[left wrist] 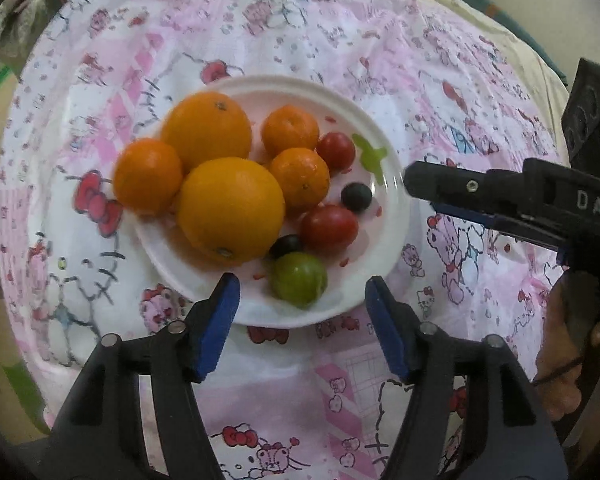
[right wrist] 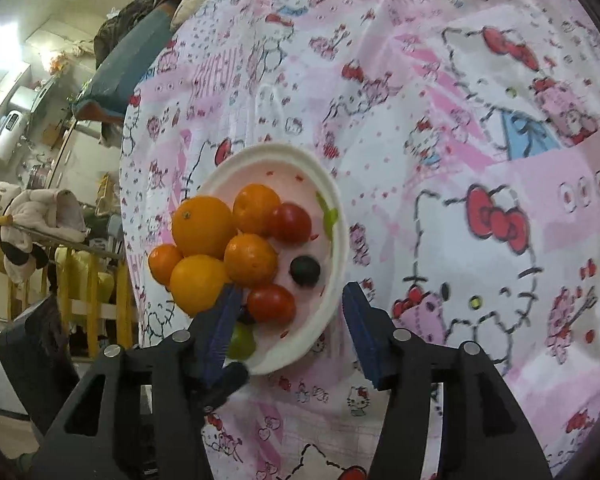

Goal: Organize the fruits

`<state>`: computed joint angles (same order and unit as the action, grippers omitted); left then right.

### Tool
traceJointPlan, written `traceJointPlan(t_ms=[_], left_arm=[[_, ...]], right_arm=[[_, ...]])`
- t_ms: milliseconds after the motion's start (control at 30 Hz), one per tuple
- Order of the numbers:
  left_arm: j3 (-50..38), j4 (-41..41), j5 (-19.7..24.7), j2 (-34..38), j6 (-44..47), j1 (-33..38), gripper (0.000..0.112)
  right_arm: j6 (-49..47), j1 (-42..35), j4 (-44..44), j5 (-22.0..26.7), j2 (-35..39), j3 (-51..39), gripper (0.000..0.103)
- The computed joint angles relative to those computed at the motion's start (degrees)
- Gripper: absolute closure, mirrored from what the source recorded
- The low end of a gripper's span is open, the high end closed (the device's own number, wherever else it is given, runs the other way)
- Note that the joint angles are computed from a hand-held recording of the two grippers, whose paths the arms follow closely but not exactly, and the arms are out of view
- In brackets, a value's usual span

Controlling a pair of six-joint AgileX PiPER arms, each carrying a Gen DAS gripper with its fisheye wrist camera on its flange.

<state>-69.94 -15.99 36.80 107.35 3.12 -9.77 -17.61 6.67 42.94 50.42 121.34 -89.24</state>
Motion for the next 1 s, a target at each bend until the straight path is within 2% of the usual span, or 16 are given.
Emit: traceJointPlan(t_ms=[33,200,233,300,333,367,467,600,700,867,933,1000], left_arm=[[0.64,0.66,-0.58,-0.91,-0.47,0.02,0.051],[4.45,7.53,-4.33,-6.63,-6.79,0.51,0.051],[5.14,7.79,-4.41,-7.84,-7.46,1.59,0.051],[5.25,6.30,-3.57,-8.81,-6.08,4.14,0.042],[5.49,6.34,-3.61,-9.46,-5.97,5.37,0.028],[5.67,7.34,-3.52,-10.10,-6.91,6.00,0.022],[7.59,7.64,-3.23,-13.50,-6.43,8.19,0.019],[13.53,6.81,-5.59,-20.76,-3.72,10.31,0.018],[18.06,6.07,-7.54,-26.46,-1.40,10.45,0.010],[24.54,11.24,-11.82,-35.05,-4.22,7.64,0.010],[26.69,9.20,-13.56,-37.61,-3.11,8.18,0.010],[27.78,8.23,-14.63,-38.40,-4.13,8.72,0.010]], right_arm=[[0.10,-0.07,-0.42,-0.39,-0.43,0.20,0.045],[-0.90,-0.11,-2.05,-4.61,-5.98,4.79,0.024],[-1.30,-0.07,-1.94,-5.56,-7.41,6.14,0.024],[-2.60,0.13,-1.45,-7.41,-11.08,9.45,0.020],[-3.39,0.41,-1.32,-8.18,-13.35,11.23,0.018],[-4.08,0.78,-1.19,-9.01,-15.59,12.97,0.014],[-6.12,1.85,-0.93,-11.71,-21.37,17.94,0.005],[-6.21,3.48,-1.21,-18.05,-28.92,26.41,0.002],[-1.62,6.29,-6.58,-20.85,-31.88,29.12,0.002],[8.46,11.10,-17.04,-28.41,-37.53,35.65,0.000],[13.15,13.08,-21.59,-31.09,-38.84,38.20,0.000],[13.92,14.26,-21.89,-33.02,-39.31,39.99,0.000]])
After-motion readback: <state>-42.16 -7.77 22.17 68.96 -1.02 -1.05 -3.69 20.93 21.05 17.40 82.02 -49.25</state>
